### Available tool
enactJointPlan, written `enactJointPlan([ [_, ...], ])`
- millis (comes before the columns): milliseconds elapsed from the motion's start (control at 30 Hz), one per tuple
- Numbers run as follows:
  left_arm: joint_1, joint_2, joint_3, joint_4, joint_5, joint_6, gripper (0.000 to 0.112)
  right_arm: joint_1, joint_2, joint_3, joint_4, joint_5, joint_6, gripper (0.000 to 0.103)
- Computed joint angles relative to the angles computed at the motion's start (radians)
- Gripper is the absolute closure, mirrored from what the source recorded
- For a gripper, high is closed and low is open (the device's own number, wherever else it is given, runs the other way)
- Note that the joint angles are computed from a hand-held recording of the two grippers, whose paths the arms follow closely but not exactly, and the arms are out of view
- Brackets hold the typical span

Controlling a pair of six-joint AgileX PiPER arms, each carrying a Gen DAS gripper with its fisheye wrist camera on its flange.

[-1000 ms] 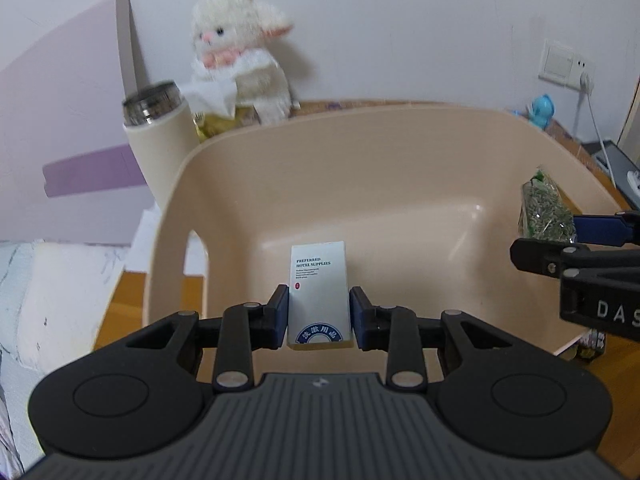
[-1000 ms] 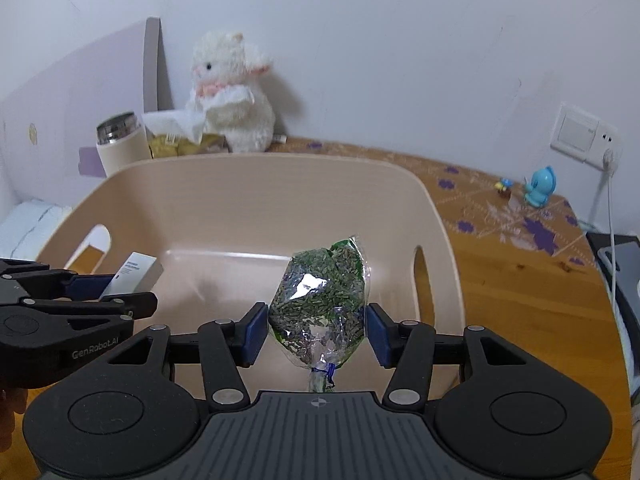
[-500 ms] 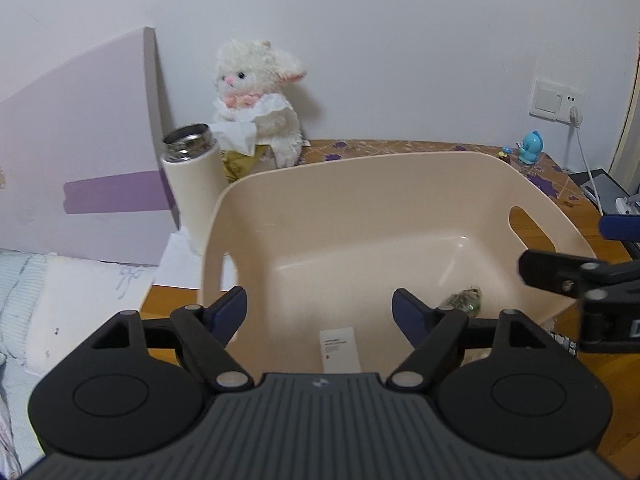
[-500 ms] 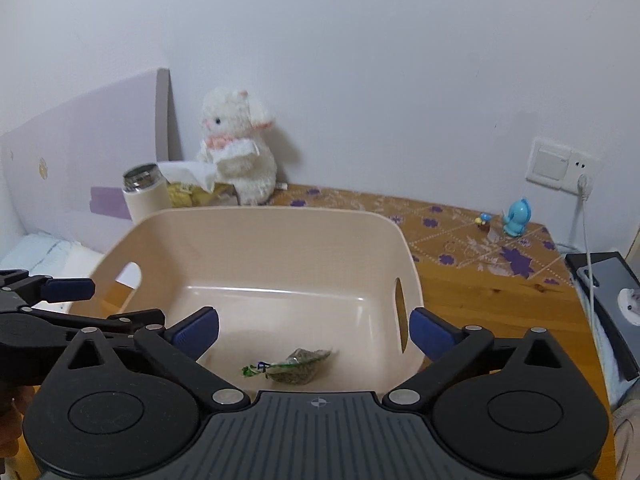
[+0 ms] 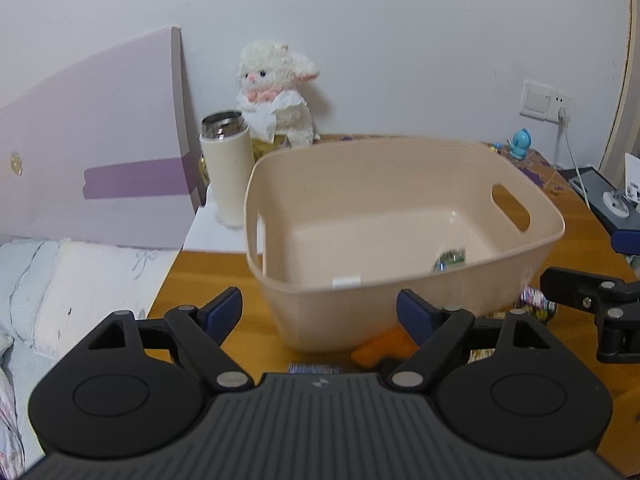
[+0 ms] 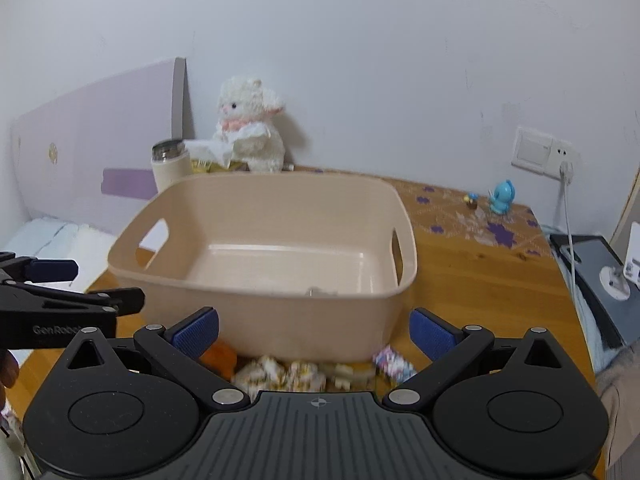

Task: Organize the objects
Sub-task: 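Move both grippers back toward the remaining items on the table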

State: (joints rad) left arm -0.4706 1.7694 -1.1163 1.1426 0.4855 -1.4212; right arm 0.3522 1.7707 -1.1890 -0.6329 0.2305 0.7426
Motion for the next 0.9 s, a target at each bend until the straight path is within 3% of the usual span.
enactJointPlan([
  [200,-0.025,-0.057,0.136,0.076,-0.006,-0.107,0.027,0.017,-0.004,0.085,-0.004,0.001,0.009,0.0],
  [400,-0.007,-0.033,0.21,0.091,-0.072,-0.181,0.027,0.029,0.052,0.096,0.07,0.018,-0.061,0.0],
  [633,-0.007,0.082,0.19,0.056,-0.08,-0.161,0.027,0.015,0.146,0.049,0.181,0.029,-0.17,0.0],
  [900,0.044,0.149,0.147,0.021,-0.147,-0.114,0.026,-0.017,0.25,-0.034,0.362,0.033,-0.336,0.0],
])
